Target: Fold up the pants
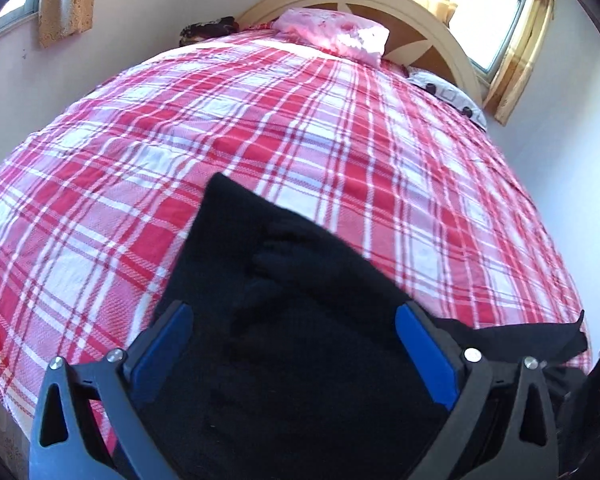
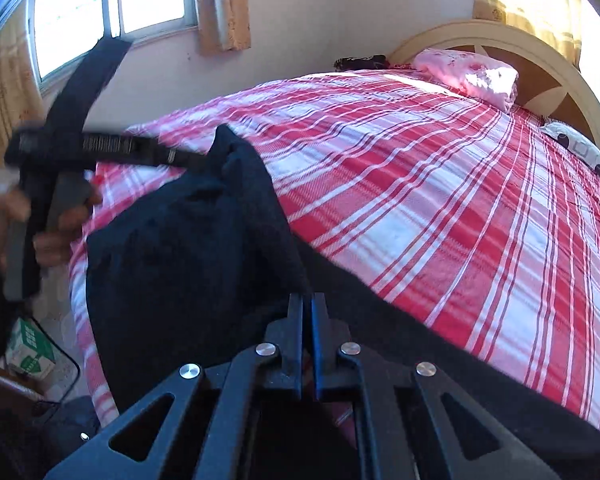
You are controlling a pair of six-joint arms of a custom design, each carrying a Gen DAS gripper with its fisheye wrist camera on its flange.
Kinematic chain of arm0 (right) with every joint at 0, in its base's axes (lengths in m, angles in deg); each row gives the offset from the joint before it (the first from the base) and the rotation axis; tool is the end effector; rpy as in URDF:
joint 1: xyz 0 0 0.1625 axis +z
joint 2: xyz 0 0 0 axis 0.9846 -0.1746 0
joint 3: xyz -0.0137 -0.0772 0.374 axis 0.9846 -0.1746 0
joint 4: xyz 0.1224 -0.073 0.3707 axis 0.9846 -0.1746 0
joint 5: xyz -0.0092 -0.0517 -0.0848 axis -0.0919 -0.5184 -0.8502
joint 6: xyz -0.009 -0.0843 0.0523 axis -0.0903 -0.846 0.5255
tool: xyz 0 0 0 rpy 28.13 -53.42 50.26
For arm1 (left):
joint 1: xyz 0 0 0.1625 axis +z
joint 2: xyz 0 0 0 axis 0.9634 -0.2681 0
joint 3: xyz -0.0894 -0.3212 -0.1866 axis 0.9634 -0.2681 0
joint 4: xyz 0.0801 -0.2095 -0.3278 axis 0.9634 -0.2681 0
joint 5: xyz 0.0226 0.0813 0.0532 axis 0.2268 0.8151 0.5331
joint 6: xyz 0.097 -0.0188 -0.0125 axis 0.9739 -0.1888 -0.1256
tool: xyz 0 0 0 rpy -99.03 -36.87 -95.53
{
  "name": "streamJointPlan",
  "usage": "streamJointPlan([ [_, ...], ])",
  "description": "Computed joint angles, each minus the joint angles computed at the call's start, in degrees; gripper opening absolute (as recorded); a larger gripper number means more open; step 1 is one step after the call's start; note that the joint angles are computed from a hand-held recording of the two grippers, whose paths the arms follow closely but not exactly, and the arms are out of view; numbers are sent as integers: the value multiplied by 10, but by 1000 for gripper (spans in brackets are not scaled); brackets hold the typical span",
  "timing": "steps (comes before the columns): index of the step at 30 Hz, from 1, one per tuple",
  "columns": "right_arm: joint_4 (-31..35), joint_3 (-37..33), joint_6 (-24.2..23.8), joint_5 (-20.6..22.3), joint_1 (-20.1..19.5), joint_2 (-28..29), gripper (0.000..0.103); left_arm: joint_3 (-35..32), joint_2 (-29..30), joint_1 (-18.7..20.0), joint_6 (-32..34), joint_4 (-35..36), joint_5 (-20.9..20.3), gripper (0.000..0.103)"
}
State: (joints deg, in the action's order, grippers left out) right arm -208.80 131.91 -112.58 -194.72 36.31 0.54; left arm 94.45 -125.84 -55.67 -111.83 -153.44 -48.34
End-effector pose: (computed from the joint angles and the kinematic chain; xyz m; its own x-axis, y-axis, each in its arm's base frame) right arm 0.2889 -0.3544 0.1893 -0.4190 -0.8019 0.4259 -0.8959 0.4414 -0.0503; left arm -0.2544 -0.3081 0.2536 -0.8439 -0.3051 -0.4413 0.1058 0.7118 -0.6943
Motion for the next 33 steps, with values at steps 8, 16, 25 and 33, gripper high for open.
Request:
streamJointPlan([
  [8,-73,65,-5,-8,-6,-11,4,-31,69,89,98,-124,-20,103],
  [16,-107,111,-37,-22,3,-33,4,-39,81,125,45,-115,-44,90],
  [25,-112,132,101,90,-63,-99,6,51,-6,62,5,-159,4,20],
  [33,-30,181,272,262,-235,-308,70,54,-52,-52,-142,-6,56,19],
])
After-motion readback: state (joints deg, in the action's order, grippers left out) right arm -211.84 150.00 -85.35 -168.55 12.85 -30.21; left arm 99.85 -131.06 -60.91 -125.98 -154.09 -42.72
